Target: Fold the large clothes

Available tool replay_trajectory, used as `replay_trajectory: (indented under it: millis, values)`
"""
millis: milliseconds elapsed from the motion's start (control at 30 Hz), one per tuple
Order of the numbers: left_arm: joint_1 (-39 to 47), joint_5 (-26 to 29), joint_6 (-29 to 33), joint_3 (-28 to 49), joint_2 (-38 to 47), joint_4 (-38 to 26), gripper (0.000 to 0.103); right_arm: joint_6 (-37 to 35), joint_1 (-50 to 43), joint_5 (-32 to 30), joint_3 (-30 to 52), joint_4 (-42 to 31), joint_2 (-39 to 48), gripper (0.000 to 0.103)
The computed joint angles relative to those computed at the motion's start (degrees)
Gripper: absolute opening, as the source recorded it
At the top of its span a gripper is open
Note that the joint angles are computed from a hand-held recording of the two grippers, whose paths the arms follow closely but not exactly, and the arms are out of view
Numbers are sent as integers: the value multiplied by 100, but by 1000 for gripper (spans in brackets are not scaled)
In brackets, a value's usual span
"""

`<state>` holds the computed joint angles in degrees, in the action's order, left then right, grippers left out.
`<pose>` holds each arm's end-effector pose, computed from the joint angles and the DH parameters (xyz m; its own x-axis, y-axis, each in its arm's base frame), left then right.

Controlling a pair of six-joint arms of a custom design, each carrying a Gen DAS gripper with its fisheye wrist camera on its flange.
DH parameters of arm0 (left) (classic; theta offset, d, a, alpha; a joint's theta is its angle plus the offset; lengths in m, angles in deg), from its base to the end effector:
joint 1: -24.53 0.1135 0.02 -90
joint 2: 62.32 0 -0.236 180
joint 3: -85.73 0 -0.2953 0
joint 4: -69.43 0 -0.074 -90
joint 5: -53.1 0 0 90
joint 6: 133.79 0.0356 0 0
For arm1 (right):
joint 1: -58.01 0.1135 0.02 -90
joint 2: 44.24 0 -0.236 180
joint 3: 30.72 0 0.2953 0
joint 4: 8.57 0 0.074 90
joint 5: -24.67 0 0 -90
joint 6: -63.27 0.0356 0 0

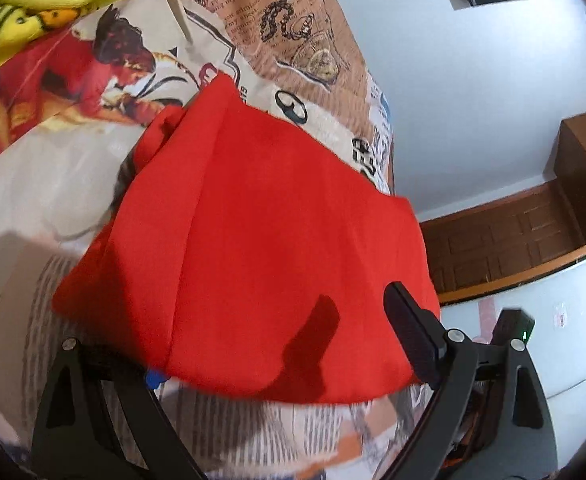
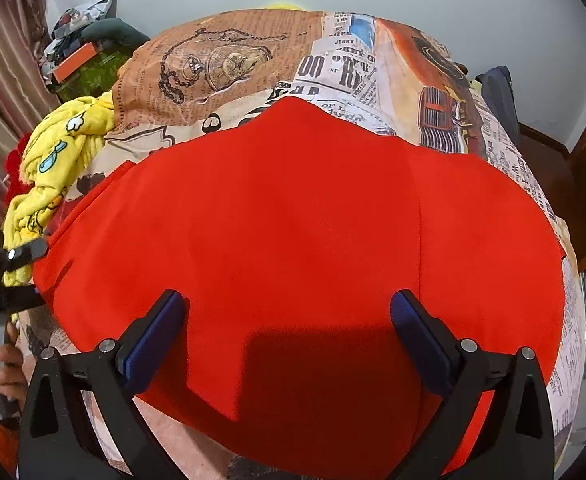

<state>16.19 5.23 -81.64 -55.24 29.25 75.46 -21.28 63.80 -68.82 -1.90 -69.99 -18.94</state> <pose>0.2688 -0.0635 0.0422 -0.9131 -0.3261 -0.2448 0.0052 0.5911 -0.8066 0.1586 0.0183 0.1397 -0.8516 0.0089 -0.5241 -0.0522 0.9934 0.1018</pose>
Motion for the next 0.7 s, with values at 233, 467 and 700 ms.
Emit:
replay_trajectory:
  millis: [233,467,700]
  values:
    - [-190,-359,-273,752,877,233,85,72,84,96,3,20,41,103]
    - [-171,-430,-853,1259,1560,502,53,136,143,166,4,27,60,103]
    - [120,-262,-1075,1155,1426,653,11,340,269,266,185,-151,168,103]
